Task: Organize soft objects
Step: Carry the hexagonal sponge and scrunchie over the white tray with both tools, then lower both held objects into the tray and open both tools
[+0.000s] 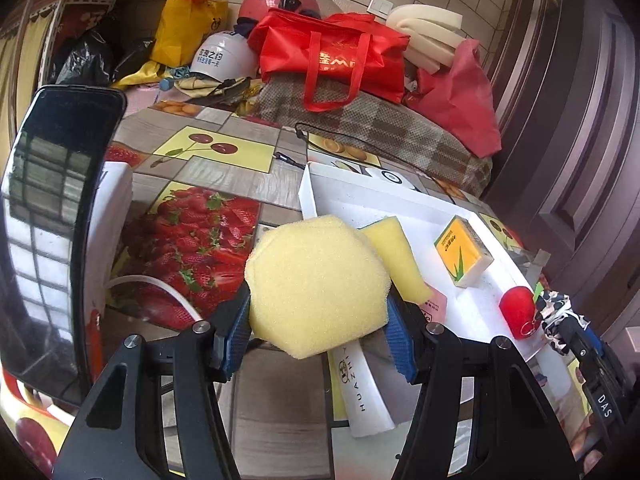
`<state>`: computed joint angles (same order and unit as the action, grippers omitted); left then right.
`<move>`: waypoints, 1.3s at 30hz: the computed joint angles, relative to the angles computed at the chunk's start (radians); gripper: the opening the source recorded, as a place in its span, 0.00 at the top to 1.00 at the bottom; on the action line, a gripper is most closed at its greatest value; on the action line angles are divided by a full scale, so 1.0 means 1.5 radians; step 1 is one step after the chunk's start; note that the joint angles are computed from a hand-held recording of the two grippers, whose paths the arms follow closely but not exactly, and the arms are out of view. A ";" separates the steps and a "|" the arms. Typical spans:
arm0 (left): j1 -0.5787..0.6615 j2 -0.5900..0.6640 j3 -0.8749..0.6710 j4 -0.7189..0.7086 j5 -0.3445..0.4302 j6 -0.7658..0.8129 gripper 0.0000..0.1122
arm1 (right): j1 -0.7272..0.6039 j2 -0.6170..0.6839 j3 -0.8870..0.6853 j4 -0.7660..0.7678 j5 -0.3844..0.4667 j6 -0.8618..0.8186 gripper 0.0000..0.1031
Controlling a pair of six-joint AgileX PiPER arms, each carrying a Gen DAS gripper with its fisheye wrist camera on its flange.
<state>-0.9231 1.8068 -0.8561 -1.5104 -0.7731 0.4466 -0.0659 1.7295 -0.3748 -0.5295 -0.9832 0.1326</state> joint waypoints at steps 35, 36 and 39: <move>-0.006 0.159 -0.294 -0.133 -0.009 0.463 0.44 | 0.138 0.072 -0.202 0.136 0.198 0.043 0.61; -0.008 0.158 -0.292 -0.128 -0.016 0.453 0.41 | 0.138 0.071 -0.197 0.141 0.190 0.039 0.60; -0.019 0.149 -0.268 -0.100 -0.052 0.393 0.30 | 0.135 0.068 -0.187 0.178 0.172 0.031 0.38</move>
<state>-0.9523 2.0298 -1.2575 -1.6603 -0.8518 1.0362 0.1363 1.8315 -0.6550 -0.2621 -0.7249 0.1791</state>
